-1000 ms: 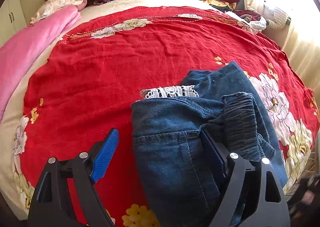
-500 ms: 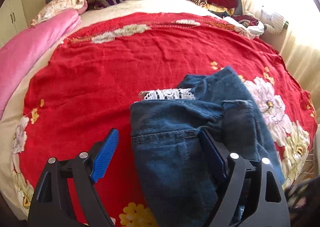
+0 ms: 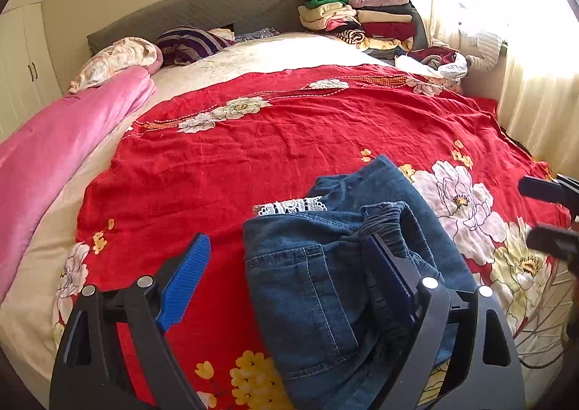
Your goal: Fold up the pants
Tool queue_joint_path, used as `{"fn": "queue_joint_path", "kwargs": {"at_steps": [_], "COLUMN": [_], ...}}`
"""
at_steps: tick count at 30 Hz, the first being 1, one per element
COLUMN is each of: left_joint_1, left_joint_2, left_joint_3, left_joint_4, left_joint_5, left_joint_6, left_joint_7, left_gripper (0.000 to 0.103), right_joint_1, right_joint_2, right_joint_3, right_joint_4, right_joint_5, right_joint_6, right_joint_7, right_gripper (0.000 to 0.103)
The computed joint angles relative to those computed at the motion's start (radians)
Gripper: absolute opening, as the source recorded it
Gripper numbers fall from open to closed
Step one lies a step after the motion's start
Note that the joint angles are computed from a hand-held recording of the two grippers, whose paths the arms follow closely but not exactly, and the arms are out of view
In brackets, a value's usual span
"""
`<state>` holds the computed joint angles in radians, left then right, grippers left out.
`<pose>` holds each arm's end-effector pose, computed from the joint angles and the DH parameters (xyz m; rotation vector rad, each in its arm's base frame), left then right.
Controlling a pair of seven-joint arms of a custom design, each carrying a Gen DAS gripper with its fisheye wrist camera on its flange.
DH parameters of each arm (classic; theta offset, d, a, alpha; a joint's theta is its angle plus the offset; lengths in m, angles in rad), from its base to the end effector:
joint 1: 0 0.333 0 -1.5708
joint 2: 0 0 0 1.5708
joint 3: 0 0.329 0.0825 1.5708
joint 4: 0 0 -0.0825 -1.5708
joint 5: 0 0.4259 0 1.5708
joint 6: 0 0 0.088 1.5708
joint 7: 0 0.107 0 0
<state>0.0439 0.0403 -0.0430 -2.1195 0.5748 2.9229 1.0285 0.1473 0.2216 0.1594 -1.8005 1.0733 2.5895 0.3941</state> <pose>0.6276 -0.0333 0.4656 -1.7404 1.6891 -0.6129 0.6737 0.1880 0.4738 -1.9806 0.9477 -0.2149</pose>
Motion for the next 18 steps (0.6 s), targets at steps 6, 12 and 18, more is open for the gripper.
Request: {"fn": "queue_joint_path", "kwargs": {"at_steps": [6,12,18], "left_joint_1": [-0.002,-0.015,-0.021], "left_joint_2": [0.020,0.046,0.048], "left_joint_3": [0.007,0.028,0.033], "left_joint_4": [0.008,0.017,0.003], "left_joint_5": [0.014,0.049,0.042], "left_joint_6": [-0.018,-0.047,-0.044], "left_joint_7": [-0.014,-0.058,-0.056], "left_gripper": [0.089,0.089,0.089], "right_joint_1": [0.001,-0.012,-0.033], "right_joint_2": [0.067,0.126,0.150], "right_joint_3": [0.010,0.033,0.063], "right_joint_4": [0.048,0.093,0.112], "right_joint_5": [-0.087,-0.174,-0.211], "right_joint_6": [0.020,0.013,0.013], "right_joint_7": [0.108,0.231,0.264], "right_gripper": [0.071,0.071,0.071]}}
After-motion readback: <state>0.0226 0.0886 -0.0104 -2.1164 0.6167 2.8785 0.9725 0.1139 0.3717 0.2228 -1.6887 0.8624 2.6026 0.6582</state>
